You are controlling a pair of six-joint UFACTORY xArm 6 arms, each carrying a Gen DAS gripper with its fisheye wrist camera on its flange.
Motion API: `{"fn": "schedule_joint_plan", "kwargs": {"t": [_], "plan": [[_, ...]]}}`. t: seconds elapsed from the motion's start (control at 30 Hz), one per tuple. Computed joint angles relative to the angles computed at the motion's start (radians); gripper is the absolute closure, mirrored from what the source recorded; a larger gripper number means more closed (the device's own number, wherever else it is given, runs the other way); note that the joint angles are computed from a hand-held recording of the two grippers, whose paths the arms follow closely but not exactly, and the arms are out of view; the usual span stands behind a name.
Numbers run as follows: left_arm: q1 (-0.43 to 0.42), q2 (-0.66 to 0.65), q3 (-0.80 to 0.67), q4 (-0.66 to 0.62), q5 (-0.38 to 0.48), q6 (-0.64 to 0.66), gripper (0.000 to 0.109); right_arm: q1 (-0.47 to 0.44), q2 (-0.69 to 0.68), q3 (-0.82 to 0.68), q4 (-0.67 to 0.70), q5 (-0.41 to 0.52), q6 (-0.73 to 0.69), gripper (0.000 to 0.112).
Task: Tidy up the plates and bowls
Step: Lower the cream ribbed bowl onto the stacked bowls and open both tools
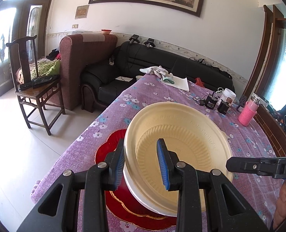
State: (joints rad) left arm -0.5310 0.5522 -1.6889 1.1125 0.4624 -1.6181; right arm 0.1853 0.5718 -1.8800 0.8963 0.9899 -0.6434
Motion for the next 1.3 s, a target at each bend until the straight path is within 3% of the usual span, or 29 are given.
{"fn": "schedule_joint_plan", "kwargs": {"t": [1.3], "plan": [[0.005, 0.009, 0.011, -0.016, -0.004, 0.012, 0.078, 0.001, -0.001, 0.012, -0.01, 0.009, 0.011, 0.087]]}}
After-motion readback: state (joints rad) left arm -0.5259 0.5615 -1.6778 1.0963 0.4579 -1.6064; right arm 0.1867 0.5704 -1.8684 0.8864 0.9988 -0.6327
